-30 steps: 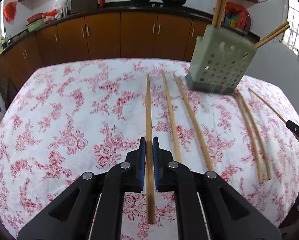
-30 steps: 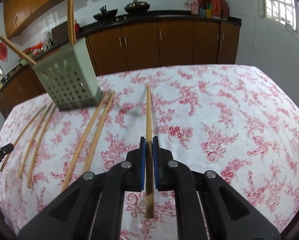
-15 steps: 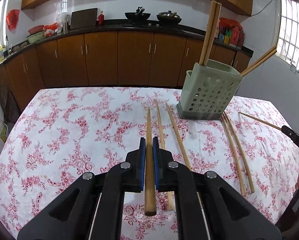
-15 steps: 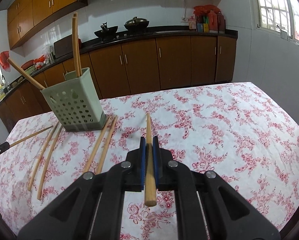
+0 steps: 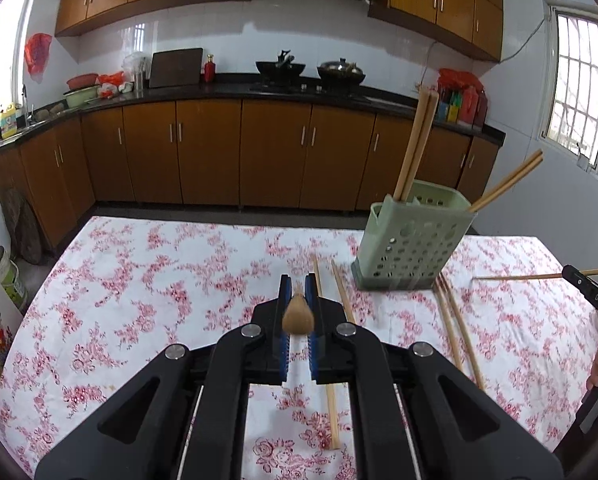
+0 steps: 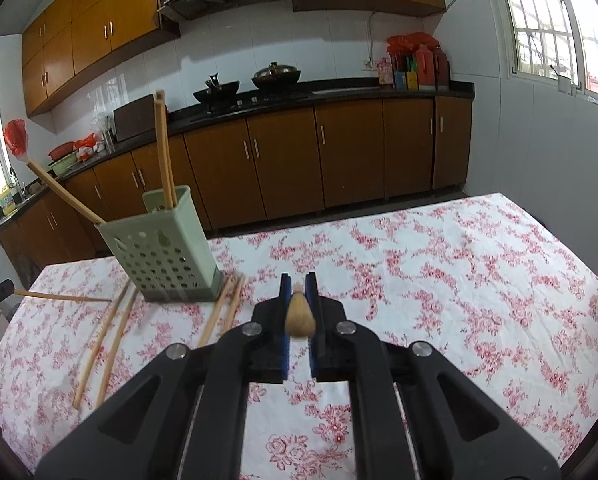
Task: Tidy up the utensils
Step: 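Lift the left tool's chopstick upright while the right tool raises its chopstick upright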
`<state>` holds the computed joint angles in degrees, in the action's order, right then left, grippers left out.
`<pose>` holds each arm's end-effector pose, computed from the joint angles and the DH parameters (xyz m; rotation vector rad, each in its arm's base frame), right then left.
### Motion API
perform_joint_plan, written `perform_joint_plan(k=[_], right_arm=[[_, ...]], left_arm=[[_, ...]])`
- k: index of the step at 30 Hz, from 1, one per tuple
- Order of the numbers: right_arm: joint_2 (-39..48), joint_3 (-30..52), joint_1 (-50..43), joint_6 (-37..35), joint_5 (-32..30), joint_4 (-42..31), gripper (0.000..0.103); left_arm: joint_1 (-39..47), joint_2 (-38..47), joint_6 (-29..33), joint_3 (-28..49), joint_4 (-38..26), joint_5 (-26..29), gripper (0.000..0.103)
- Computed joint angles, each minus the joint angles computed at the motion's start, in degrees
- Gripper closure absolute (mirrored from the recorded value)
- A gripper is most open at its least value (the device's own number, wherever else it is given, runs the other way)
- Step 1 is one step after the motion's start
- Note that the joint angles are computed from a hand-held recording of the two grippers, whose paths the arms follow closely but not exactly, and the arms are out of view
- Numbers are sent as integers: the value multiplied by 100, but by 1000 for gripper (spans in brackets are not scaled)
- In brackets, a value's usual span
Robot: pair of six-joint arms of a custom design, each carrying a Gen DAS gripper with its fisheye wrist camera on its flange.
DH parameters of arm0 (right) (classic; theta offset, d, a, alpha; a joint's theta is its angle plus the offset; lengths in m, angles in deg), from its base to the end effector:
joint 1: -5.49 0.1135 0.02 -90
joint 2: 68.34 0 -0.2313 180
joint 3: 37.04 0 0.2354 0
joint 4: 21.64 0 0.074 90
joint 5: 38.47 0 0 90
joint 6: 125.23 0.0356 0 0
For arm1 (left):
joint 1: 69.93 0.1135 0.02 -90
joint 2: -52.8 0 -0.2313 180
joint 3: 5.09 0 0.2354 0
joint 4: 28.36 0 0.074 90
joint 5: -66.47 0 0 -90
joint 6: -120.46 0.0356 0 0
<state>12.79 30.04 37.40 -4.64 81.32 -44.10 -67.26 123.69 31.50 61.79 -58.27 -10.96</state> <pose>0.2615 0.1420 0.2225 0.2567 2.0985 0.0713 0.2694 0.0048 0.2549 0.0955 2.1513 -0.1996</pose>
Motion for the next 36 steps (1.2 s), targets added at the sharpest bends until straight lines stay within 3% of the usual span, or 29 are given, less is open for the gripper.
perform_joint_plan(k=[9,22,29,36], right_arm=[[-68,319,36,-195,80,-104,95],[-373,1725,177,-652,-403,-817,95],[-36,2536,352,-929,-528,-553,95],[854,3485,277,-1246,-425,-94,95]], left_arm=[[13,-78,-29,76,35,-43,95],[-340,-561,-85,881,-421,155,96],[-1013,-249,-634,1577,-88,-270,96],[-1700,665,-1041,2482,658,-1145,96]])
